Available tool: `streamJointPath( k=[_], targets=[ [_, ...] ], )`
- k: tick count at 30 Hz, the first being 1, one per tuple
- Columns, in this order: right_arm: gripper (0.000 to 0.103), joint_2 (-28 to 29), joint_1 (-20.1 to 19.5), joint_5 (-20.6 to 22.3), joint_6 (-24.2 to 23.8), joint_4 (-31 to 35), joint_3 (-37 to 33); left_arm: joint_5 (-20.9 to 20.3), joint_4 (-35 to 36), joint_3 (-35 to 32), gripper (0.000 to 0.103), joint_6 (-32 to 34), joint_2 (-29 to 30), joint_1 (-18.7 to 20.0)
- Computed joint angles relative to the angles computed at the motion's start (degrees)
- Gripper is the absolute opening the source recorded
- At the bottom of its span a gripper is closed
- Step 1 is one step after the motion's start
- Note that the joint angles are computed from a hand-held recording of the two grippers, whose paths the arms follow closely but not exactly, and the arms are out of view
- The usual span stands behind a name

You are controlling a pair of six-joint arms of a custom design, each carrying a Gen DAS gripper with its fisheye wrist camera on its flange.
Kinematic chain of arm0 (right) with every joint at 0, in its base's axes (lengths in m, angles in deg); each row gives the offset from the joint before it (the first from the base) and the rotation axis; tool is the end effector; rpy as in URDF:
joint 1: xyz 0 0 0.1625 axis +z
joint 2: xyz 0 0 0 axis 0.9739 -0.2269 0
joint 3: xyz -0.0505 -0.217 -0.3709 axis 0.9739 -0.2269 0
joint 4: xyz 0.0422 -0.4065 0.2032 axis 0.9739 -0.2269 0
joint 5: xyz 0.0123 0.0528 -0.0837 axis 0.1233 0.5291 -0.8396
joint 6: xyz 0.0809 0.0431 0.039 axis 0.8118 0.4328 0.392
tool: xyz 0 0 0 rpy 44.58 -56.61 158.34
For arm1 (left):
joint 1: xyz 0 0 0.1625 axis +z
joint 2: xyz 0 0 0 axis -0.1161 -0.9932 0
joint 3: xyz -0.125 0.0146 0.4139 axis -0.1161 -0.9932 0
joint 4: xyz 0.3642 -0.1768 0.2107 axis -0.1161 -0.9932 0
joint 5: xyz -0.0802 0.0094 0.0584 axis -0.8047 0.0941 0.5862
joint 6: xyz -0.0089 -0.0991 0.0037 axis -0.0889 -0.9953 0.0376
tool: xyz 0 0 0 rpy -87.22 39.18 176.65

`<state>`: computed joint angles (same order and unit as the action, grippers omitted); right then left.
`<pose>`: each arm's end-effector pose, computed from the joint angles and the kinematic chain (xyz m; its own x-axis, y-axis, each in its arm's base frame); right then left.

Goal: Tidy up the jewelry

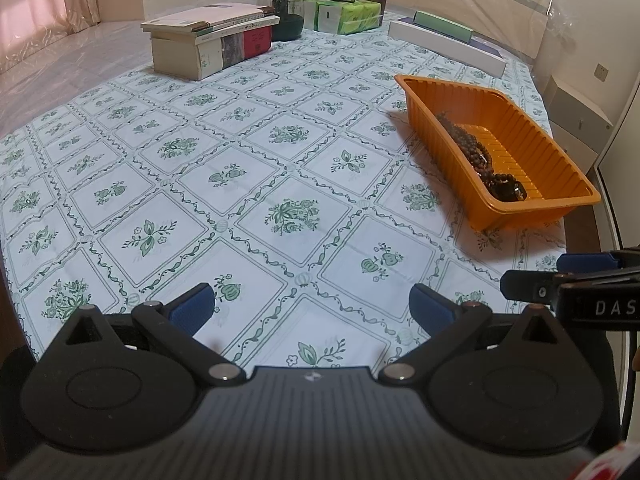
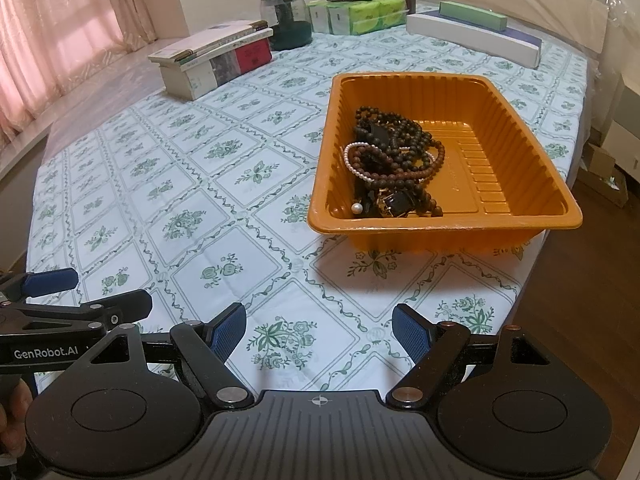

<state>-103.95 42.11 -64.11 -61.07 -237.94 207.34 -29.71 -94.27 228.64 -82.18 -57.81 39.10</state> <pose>0.3439 -0.4165 -0.0262 -0.6400 -0.6631 0.3882 -0.7387 0.6701 -0.0733 -0.0276 -0.2805 0.2431 -0.6655 -0.4890 -0.5639 0.1656 0.6399 -0.7504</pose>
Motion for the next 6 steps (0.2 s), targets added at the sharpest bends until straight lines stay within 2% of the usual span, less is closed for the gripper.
streamJointPath(
  k=[6],
  targets=[
    [0.08,0.0,0.0,0.0,0.1,0.0,0.0,1.0,2.3,-0.2,0.103,-2.4,-0.9,-0.9]
  ],
)
